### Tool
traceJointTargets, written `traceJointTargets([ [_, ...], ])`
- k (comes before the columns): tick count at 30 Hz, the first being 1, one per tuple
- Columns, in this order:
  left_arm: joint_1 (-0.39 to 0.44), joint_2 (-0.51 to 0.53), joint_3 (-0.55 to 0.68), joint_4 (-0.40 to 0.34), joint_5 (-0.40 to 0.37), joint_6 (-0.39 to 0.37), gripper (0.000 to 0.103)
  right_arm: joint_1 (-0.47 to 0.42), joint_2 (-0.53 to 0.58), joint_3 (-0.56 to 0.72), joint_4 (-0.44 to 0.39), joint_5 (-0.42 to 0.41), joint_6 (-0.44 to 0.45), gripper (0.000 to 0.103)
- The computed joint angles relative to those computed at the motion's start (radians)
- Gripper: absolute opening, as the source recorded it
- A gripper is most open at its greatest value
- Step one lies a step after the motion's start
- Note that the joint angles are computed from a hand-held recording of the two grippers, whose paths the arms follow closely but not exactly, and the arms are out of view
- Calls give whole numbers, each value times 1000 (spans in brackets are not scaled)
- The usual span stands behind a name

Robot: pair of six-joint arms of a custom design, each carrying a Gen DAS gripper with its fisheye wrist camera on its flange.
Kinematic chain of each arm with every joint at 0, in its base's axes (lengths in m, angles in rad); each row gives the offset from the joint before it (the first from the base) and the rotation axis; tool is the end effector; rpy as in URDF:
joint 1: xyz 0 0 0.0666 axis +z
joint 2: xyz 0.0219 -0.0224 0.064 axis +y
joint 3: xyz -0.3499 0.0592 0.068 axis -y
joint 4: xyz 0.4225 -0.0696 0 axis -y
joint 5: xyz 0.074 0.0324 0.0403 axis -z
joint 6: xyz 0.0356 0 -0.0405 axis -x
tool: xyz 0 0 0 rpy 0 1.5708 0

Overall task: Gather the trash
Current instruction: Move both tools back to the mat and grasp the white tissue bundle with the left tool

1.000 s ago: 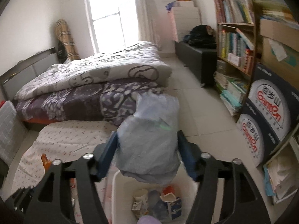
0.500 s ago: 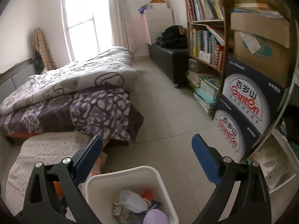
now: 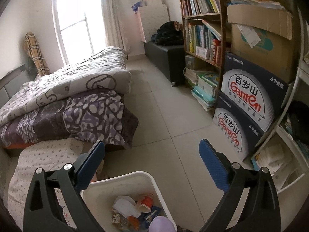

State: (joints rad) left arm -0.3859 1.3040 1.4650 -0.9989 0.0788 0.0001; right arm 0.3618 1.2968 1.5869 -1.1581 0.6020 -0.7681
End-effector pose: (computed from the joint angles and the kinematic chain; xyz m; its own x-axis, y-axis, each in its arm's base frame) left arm 0.4485 -0.1857 0.4723 -0.6886 0.2797 -0.6690 0.4239 0.9038 -0.0586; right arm 0.4414 0.1451 0.5277 -0.4781 0.4313 -0.7651 0.5322 0.8352 0.1383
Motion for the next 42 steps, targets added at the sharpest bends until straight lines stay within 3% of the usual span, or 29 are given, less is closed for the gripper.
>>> traceJointTargets([
  [10, 20, -38, -33, -10, -121, -70, 84, 38, 55, 45, -27, -38, 13, 96],
  [23, 164, -16, -74, -127, -262, -133, 85, 112, 164, 151, -50, -118, 47, 96],
  [27, 225, 16, -81, -156, -256, -119, 85, 136, 202, 187, -62, -124, 62, 96],
  [32, 286, 55, -84, -169, -211, -115, 76, 161, 252, 232, -82, -124, 86, 96],
  [38, 319, 82, -78, -198, -138, -128, 51, 178, 313, 292, -109, -155, 100, 96],
  [40, 332, 82, -78, -208, -107, -133, 34, 184, 337, 315, -115, -181, 104, 96],
  [42, 350, 74, -79, -219, -85, -136, 34, 191, 362, 338, -121, -215, 106, 96],
])
